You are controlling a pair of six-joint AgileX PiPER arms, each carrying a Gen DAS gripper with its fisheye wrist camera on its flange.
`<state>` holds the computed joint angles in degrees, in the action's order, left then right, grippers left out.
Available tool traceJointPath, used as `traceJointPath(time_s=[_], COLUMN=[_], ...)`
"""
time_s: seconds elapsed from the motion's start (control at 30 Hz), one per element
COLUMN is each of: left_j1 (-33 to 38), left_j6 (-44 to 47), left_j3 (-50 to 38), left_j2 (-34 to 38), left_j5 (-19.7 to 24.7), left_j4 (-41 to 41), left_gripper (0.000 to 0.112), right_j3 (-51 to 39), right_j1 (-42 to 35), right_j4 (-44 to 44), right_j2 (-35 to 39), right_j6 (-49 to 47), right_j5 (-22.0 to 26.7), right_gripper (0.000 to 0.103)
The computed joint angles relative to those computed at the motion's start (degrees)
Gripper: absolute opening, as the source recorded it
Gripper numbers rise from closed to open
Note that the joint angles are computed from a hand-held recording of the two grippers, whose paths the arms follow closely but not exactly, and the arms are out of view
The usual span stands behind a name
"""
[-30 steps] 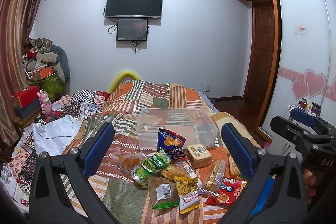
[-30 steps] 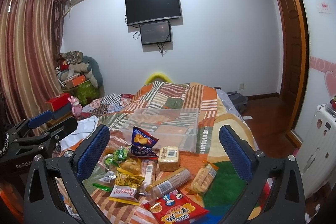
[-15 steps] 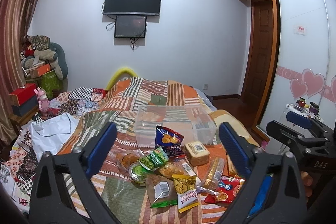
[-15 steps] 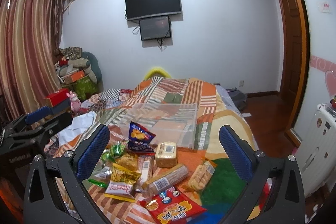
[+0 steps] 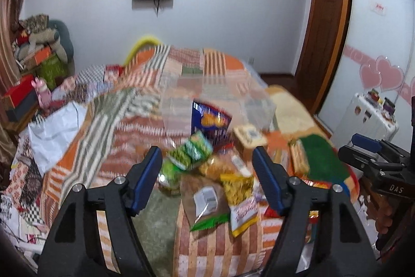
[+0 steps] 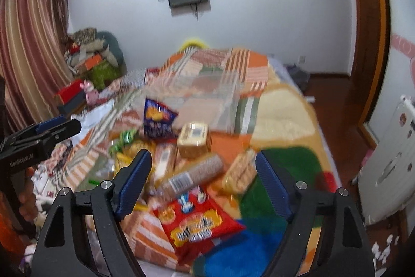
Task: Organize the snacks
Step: 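Grasp the clear bread bag with the left tool while the right tool grasps the red snack bag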
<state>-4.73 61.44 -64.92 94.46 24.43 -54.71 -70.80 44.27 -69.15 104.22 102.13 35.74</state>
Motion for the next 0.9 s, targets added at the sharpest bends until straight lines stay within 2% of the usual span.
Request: traceJointPath(time_s=[0.13, 0.3, 0.43, 0.7, 0.9], left_j1=[-1.09, -1.91, -1.37, -1.25, -2.05], left_j6=[-4.85, -10.78, -11.54, -13.03, -14.49], left_j3=[-0.38, -1.49, -1.83, -3.83, -7.18], left_j2=[2.9, 6.82, 8.7, 12.63, 16.0], left_j5=[-0.81, -1.35, -0.36, 2.1, 4.12], left_j4=[5.68, 12.66, 14.04, 15.37, 15.77], left_gripper=[0.072, 0.072, 0.072, 0.072, 0.072], right_j3=[1.1, 0.94, 1.47, 0.03, -2.21], right_j1=[-2.39, -4.05, -6.09, -7.13, -7.9], right_j4=[5.61, 14.25, 22.89, 33.19, 42.18], right_j2=[1.1, 3.01, 4.0, 6.81, 8.71], right_j6=[-4.46, -12.15, -18.75, -26.72, -36.89], right_j5=[-5.71, -9.6, -13.94, -14.52, -14.14], right_gripper=[0.08, 0.08, 0.08, 0.085, 0.089])
